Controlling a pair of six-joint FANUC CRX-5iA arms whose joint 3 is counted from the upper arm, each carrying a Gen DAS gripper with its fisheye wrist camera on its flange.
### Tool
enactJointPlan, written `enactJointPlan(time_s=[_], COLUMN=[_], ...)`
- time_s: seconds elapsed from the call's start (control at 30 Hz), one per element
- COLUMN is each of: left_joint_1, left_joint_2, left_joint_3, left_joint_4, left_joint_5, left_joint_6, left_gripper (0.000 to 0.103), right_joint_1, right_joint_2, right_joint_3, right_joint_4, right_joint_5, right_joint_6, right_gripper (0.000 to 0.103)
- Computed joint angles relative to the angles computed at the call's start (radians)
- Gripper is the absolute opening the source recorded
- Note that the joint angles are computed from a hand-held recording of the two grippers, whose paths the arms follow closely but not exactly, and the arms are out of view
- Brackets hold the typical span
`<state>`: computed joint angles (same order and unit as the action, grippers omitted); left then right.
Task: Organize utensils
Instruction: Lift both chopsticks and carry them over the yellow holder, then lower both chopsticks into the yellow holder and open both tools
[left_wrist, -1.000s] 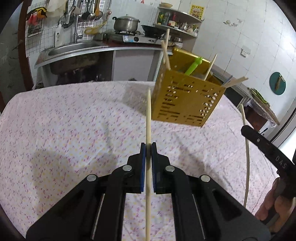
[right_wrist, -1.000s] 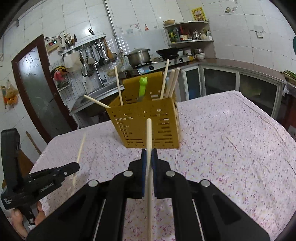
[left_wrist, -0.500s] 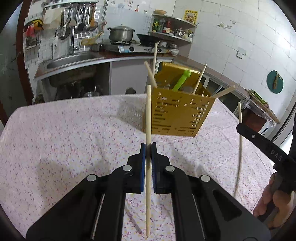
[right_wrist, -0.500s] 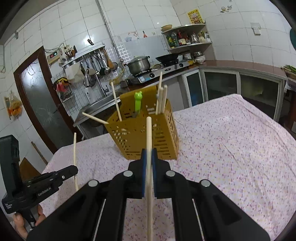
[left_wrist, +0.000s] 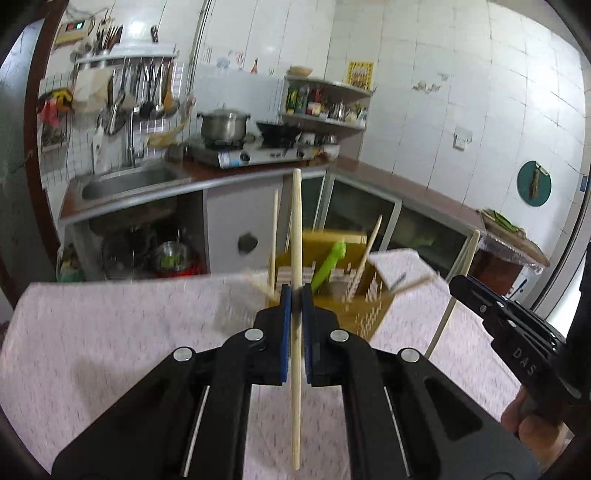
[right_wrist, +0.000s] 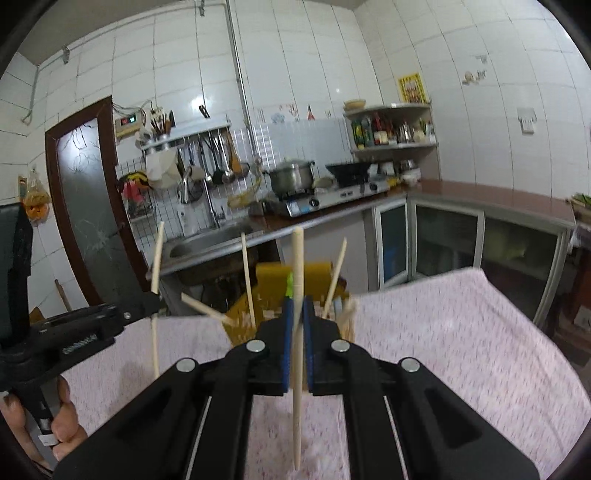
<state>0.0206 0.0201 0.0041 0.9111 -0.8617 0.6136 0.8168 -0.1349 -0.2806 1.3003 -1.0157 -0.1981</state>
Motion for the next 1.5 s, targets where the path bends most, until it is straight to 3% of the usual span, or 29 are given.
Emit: enactJointPlan(time_s=[0.27,0.47,0.63,1.0,1.17,1.23,1.5], left_joint_1=[-0.096,-0.195,-0.255,-0.309,-0.286,-0.306,-0.254], left_joint_2=[0.076,0.115,0.155,0.23,0.259,0.237,0.214], left_joint_3=[0.102,0.112,0.091,0.014,0.012,-0.029,-0.033], left_joint_4=[0.066,0.266,0.456,0.693,0.655,0.731,0.575], left_joint_5=[0.129,0.317,0.396,0.432,0.398,0.437,0.36], left_joint_6=[-0.03,-0.253,-0.417,-0.665,-0.611,-0.707,-0.583], left_gripper=[0.005,0.005,0.005,0.005,0.005,0.005,0.005], right_joint_1=[-0.12,-0.198,-0.247,-0.301,-0.301,-0.305,-0.296], right_joint_2=[0.04,0.068,0.101,0.145,0.15,0.145,0.135], right_joint_3=[0.09,0.139,0.138,0.072,0.033,0.013,-0.025], right_joint_4=[0.107,0.206,0.287,0.352,0.351,0.339,0.278], right_joint_5=[0.077,0.128,0.162,0.175,0.187,0.21,0.238], right_joint_6=[0.032,0.016,-0.036,-0.093,-0.115,-0.126,-0.108], right_gripper=[0.006,0.006,0.006,0.006,0.006,0.006,0.006])
